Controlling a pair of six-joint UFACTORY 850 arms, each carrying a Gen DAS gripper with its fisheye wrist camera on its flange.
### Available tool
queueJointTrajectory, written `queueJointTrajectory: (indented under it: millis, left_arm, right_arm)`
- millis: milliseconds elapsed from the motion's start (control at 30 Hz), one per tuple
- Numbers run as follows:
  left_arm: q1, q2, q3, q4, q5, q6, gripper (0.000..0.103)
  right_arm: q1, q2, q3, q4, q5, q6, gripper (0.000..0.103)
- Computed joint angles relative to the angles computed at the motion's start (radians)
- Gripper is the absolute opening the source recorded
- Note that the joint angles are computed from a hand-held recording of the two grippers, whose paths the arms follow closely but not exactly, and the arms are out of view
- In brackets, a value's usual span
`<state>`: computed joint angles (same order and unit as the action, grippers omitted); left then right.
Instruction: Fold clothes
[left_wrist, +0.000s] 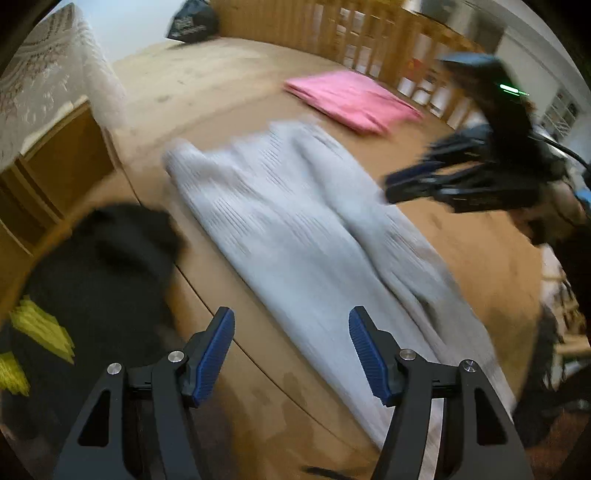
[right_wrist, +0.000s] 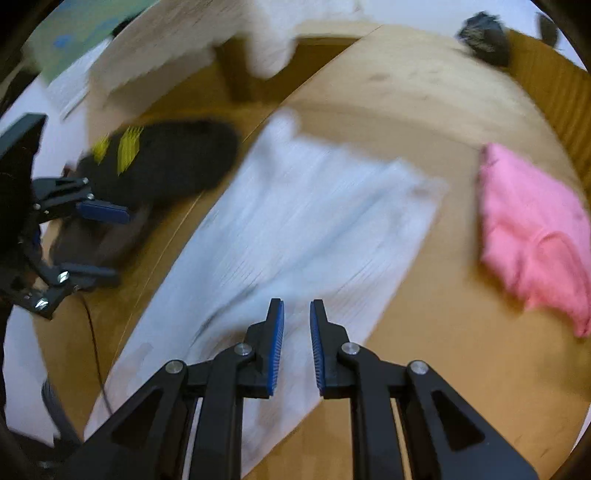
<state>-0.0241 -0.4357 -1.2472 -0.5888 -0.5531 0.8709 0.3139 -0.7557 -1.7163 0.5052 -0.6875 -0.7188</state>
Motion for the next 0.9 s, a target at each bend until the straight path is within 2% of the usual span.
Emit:
queueJointTrajectory:
  millis: [67,133,200,267,333,367,433,500,533,600,700,767,800,900]
  left_arm:
    - [-0.023,0.055,0.105,-0.041,-0.018,0.055,0.062]
    - [-0.054,0.084,0.165,-0.028,-0.019,0.046,0.062]
    - [-0.099,0.105,0.212,0.049,-0.008,-0.005,0.062]
    - [-0.130,0.136,0.252,0.106,0.024,-0.042,0.062]
    - [-0.140,0.172,0.291,0.071,0.033,-0.016,0.062]
    - [-0.141,0.185,0.309,0.040,0.017,0.003,0.063]
    - [-0.156,0.188,0.332,0.074,0.011,-0.025,0.063]
    - [-0.193,0.218,0.382,0.167,0.085,-0.111,0.065]
    - [-0.203,0.238,0.396,0.189,0.085,-0.146,0.064]
    - [-0.196,0.296,0.431,0.108,0.073,-0.106,0.064]
    - [-0.184,0.451,0.517,0.022,0.081,-0.063,0.066]
    - [-0.163,0.554,0.570,-0.037,0.073,-0.035,0.066]
    - [-0.145,0.612,0.599,-0.072,0.064,-0.018,0.066]
    - [-0.133,0.719,0.677,-0.119,0.102,0.010,0.072]
  right_arm:
    - [0.045,-0.013,0.014,-0.059,-0.003,0.032,0.015]
    - [0.069,-0.008,0.049,-0.085,0.103,0.045,0.017]
    - [0.074,0.006,0.057,-0.132,0.108,0.093,0.017]
    - [0.052,0.065,0.118,-0.058,0.115,0.043,0.017]
    - [0.028,0.137,0.202,0.039,0.129,-0.051,0.017]
    - [0.021,0.162,0.235,0.065,0.124,-0.080,0.017]
    - [0.028,0.169,0.278,0.068,0.106,-0.099,0.017]
    - [0.055,0.162,0.309,0.032,0.183,-0.115,0.018]
    - [0.072,0.157,0.318,-0.023,0.223,-0.087,0.018]
    - [0.079,0.173,0.330,-0.077,0.233,-0.023,0.018]
    - [0.045,0.284,0.419,0.113,0.220,-0.177,0.018]
    - [0.020,0.408,0.551,0.282,0.236,-0.345,0.028]
    - [0.006,0.472,0.613,0.363,0.237,-0.427,0.037]
    - [-0.037,0.629,0.773,0.602,0.207,-0.672,0.052]
